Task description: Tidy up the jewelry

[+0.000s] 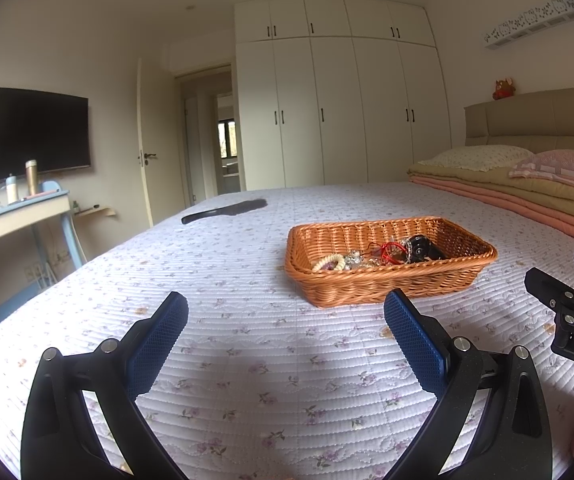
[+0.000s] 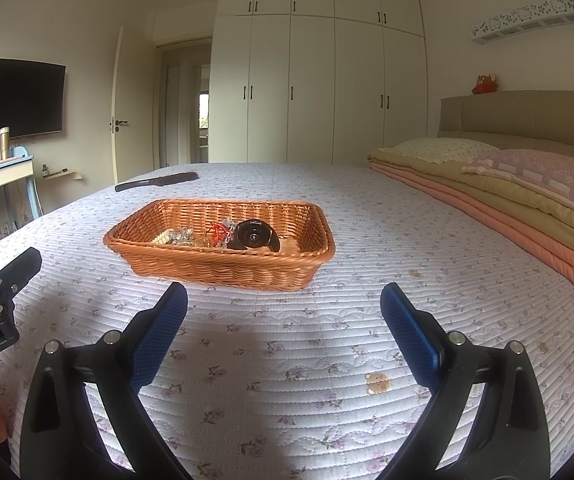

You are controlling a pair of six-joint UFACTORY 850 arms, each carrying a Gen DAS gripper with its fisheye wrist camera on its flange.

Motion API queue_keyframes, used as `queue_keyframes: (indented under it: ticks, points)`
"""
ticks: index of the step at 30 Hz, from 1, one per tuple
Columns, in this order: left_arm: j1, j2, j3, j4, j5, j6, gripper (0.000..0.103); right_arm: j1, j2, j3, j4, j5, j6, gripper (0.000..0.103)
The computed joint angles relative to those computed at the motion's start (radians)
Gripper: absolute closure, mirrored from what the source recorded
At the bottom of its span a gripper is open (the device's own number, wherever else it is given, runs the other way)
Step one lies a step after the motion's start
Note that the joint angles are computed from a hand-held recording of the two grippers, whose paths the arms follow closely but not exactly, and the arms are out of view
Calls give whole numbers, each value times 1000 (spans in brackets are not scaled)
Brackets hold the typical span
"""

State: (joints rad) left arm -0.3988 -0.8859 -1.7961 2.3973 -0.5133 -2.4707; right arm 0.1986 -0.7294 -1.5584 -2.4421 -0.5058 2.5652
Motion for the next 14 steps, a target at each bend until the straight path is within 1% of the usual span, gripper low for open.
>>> queue_keyframes:
  ticks: [4, 11, 14]
  points:
    - [2, 3, 6, 31, 1, -31, 8, 0, 0, -1, 1, 1, -1, 10]
    - [10, 1, -7, 5, 37, -27, 7, 0, 0, -1, 1, 1, -2, 10]
    - [9, 2, -5, 5, 37, -23, 7, 0, -1, -1, 0, 1, 0, 10]
